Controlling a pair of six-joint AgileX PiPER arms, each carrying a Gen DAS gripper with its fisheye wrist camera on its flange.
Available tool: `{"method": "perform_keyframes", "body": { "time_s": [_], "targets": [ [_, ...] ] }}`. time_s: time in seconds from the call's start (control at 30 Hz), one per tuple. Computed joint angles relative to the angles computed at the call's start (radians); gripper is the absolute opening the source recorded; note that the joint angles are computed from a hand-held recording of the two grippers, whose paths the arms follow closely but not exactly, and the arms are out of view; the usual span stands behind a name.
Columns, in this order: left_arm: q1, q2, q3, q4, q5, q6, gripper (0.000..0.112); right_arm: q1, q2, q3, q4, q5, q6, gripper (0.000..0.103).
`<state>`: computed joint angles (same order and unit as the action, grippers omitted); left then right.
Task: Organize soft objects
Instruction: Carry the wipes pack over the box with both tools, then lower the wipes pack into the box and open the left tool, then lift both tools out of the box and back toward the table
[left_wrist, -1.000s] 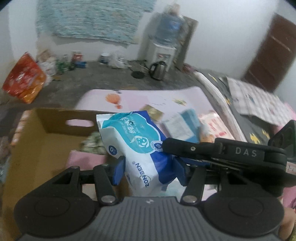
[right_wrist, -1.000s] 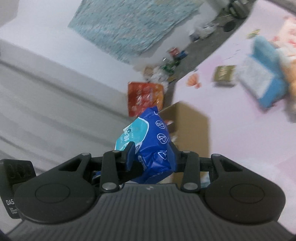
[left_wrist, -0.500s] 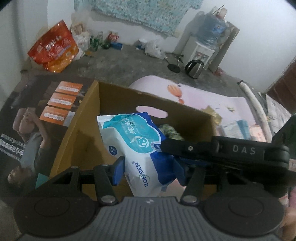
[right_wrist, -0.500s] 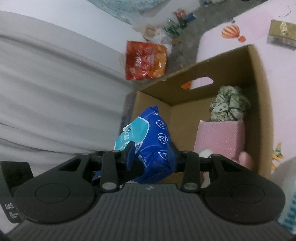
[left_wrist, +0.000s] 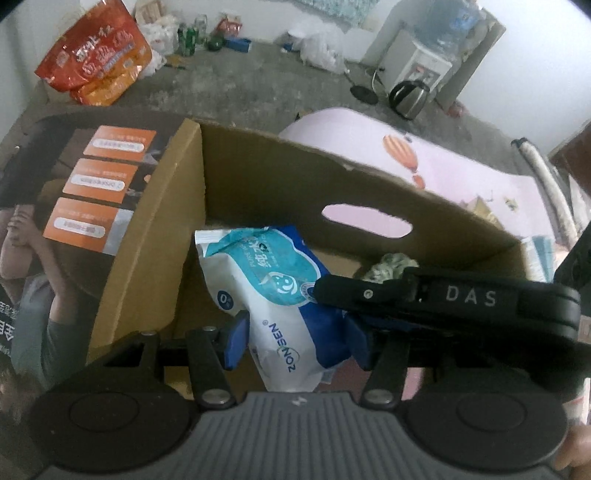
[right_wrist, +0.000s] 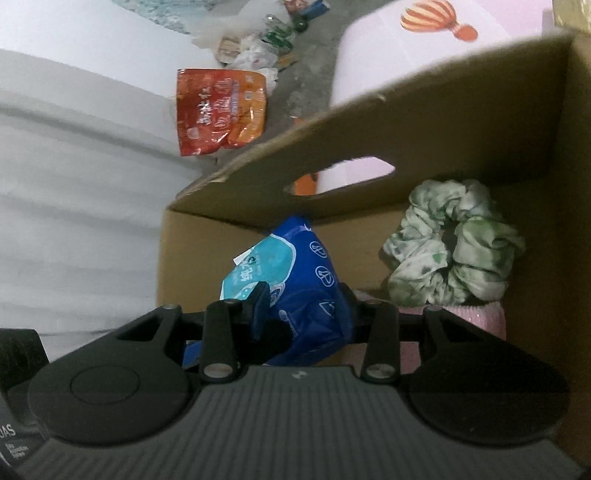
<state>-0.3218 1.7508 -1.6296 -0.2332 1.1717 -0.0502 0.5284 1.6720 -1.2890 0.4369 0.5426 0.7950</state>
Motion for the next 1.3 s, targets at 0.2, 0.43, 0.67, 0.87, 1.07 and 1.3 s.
{"method": "perform_keyframes", "body": {
  "time_s": [0.2,0.43,0.67,0.87,1.07,1.3],
  "targets": [
    [0.003,-0.006,0.015,0.019,-0.011,0.008,0.059,-0.001,0.004,0.058,0.143,-0.076,-0.112,0.044],
    [0.012,-0.046,0.066,-0.012,-0.039,-0.029,0.07,0.025,-0.011,0.031,-0.004,-0.057,-0.021,0.049],
    [0.024,-0.133,0.11,-0.046,-0.075,-0.06,0.077,0.053,-0.125,0.042,-0.157,-0.051,0.061,0.049],
    [0.005,-0.224,0.121,-0.058,-0.069,-0.085,0.078,0.042,-0.296,0.06,-0.244,0.008,0.074,0.049],
    [-0.027,-0.331,0.161,-0.065,-0.039,-0.092,0.078,0.035,-0.496,0.094,-0.402,0.136,0.1,0.049],
    [-0.051,-0.574,0.307,-0.042,-0.013,-0.12,0.081,0.106,-0.811,0.203,-0.619,0.333,0.155,0.055]
  ]
}}
